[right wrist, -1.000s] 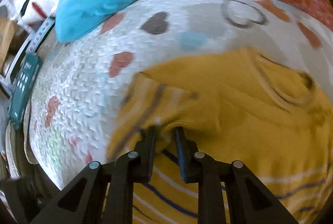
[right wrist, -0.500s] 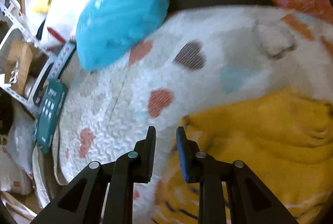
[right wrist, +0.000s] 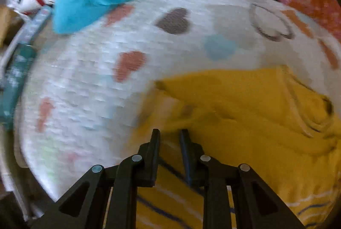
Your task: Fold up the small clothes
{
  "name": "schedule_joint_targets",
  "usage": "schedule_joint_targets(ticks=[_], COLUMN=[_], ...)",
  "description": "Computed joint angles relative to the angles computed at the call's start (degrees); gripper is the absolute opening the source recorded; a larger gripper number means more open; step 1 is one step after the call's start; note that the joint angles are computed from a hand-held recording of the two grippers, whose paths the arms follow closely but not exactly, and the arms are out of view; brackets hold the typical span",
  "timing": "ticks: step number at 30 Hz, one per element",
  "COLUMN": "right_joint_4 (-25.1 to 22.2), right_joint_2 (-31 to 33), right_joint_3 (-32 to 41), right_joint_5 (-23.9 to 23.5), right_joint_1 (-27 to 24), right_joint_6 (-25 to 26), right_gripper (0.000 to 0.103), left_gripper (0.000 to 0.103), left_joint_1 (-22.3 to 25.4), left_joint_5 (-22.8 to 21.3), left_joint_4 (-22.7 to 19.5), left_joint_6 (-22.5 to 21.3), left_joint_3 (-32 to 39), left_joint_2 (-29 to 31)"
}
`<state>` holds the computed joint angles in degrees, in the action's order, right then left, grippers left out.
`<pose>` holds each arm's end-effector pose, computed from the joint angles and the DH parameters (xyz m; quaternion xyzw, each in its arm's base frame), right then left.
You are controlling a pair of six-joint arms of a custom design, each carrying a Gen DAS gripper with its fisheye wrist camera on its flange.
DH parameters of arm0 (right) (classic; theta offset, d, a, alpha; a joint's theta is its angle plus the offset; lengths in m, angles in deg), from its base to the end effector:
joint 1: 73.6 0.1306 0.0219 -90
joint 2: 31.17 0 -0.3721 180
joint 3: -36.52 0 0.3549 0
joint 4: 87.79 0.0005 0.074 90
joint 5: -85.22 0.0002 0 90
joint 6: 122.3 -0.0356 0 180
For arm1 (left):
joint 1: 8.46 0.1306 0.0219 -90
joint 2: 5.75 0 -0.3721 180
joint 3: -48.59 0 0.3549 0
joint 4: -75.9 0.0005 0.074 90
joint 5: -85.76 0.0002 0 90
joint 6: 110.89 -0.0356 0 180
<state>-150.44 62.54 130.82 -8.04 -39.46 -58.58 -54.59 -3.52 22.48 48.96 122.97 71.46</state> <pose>0.3733 0.2549 0.4087 -0.0733 0.9673 0.1453 0.1947 0.2451 -0.2564 0.3847 -0.1949 0.9369 -0.2493 0.1488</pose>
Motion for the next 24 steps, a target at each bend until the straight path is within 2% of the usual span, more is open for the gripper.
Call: schedule_joint_targets(ticks=[1,3,7,9,11,14,16,17,18,19,20,22,24], right_joint_4=[2.1,3.7,1.1,-1.5,-4.8,-9.7,-10.7,-11.2,-11.5,-11.7,-12.6,-14.8,-16.5], right_joint_2=[-2.1,-6.6,-18.1,-25.2,-30.7,-34.8,-35.8,-36.0,-36.4,-36.9,-37.3,-39.0,-42.3], right_joint_3=[-1.1,-3.6,-11.4,-16.4,-20.3,-24.8,-26.3,-26.4,-26.2,-26.1,-25.7,-25.0,-25.3], right_joint_5=[-2.4,-3.2,0.2,2.2,0.6,-3.4,-2.4,-0.8,-0.8,-3.8,-9.2,-15.4,-18.6], right_joint_1=[-0.3,-0.5,-2.8,-7.5,-15.7,-33.8,-45.3,-50.2,-54.7,-59.1,-63.9,-68.5,-68.5], right_joint_6=[-1.1,-1.6,0.4,1.4,3.3,8.6,13.3,14.6,15.1,15.9,17.2,19.2,20.2], right_gripper=[0.022,0.022,0.022,0.022,0.022,0.021,0.019,0.024,0.024,0.024,0.024,0.024,0.029], left_gripper=[0.036,0.038,0.038,0.039,0.04,0.041,0.041,0.041,0.041,0.041,0.041,0.041,0.041], left_joint_1=[-0.1,-0.3,-0.9,-1.6,-2.7,-3.5,-4.0,-4.4,-4.6,-5.0,-5.4,-6.7,-8.4], left_joint_5=[-0.9,-1.9,-2.2,-2.9,-4.9,-6.0,-7.0,-7.6,-8.1,-9.1,-9.9,-12.7,-16.6], left_joint_4=[-0.4,-0.5,0.9,1.4,0.4,0.0,-1.1,-1.6,-2.0,-3.1,-4.0,-6.1,-9.0], left_joint_6=[0.0,0.1,0.1,-0.4,-1.2,-2.2,-3.0,-3.5,-4.1,-4.8,-5.3,-6.0,-6.5], left_joint_3=[0.2,0.4,0.8,0.9,1.9,2.7,3.6,4.0,4.4,5.3,5.8,7.4,9.3], left_joint_2=[0.0,0.2,1.1,1.1,1.8,2.8,3.9,4.2,4.6,5.3,5.7,6.7,7.8])
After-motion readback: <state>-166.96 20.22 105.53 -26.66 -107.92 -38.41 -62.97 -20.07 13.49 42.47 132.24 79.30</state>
